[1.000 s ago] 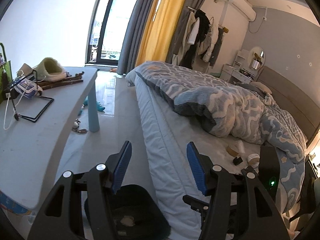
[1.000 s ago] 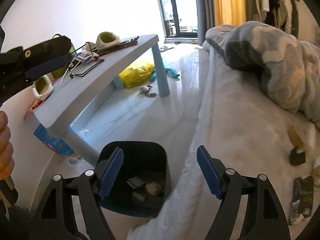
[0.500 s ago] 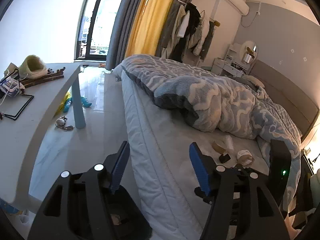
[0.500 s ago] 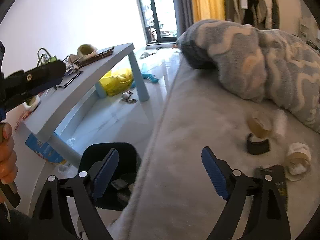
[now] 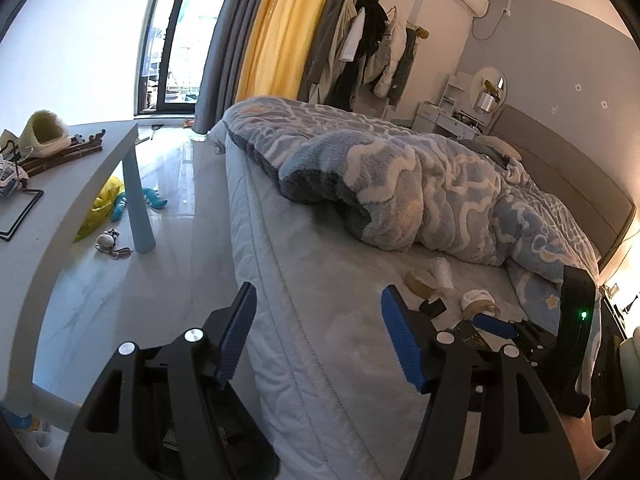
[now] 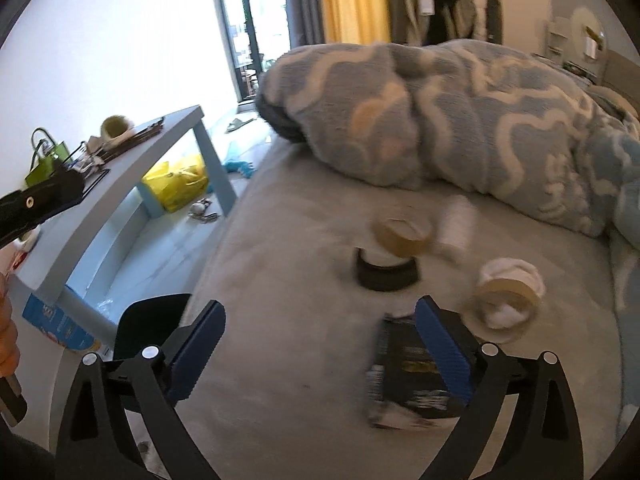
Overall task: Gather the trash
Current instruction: 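Grasp the black 'Face' tissue packet with the right tool while the left tool grasps the black curved clip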
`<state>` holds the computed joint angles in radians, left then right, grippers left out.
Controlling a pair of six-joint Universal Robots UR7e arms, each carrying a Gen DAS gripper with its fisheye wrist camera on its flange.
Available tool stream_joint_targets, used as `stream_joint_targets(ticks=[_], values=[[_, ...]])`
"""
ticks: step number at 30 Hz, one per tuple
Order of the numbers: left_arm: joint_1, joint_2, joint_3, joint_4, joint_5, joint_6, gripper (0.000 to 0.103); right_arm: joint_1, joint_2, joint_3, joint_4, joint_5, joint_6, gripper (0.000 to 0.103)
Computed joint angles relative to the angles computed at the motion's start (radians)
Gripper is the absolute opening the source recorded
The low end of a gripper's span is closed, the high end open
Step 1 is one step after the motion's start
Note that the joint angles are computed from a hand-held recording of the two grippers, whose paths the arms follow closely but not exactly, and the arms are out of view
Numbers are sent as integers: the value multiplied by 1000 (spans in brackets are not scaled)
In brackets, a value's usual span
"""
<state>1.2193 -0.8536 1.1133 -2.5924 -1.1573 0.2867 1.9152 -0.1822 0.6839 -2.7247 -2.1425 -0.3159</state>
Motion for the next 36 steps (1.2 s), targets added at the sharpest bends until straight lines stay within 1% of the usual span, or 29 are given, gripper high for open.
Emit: stream_joint_targets(ticks=[3, 9, 20, 24, 25, 26, 28, 30, 33, 36], values=[[-5, 9, -1, 5, -2, -4, 70, -10, -24, 42, -31, -15, 8, 98], [-11, 29, -11, 35, -18, -16, 71, -32, -65, 105, -50, -28, 40, 98], [-15, 68, -45, 97, -58, -49, 80, -54, -94, 143, 5, -40, 66, 98], [-18, 89, -63, 116, -67, -53, 83, -63, -104, 150, 19, -26, 77, 98], [-18, 94, -67, 119, -69, -55, 83, -64, -103, 147, 23, -25, 77, 94], [-18, 99, -73, 124, -71, -57, 83, -64, -102, 144, 34, -25, 76, 86], [-17, 111, -85, 133, -77, -64, 83, -65, -99, 138, 54, -30, 70, 75], [-16, 124, -100, 141, -84, -71, 83, -66, -102, 140, 66, -23, 61, 72], [-15, 142, -122, 152, -94, -86, 83, -66, -110, 148, 70, -9, 42, 62], [-14, 161, -142, 161, -99, -96, 83, -64, -114, 150, 63, -6, 21, 59]])
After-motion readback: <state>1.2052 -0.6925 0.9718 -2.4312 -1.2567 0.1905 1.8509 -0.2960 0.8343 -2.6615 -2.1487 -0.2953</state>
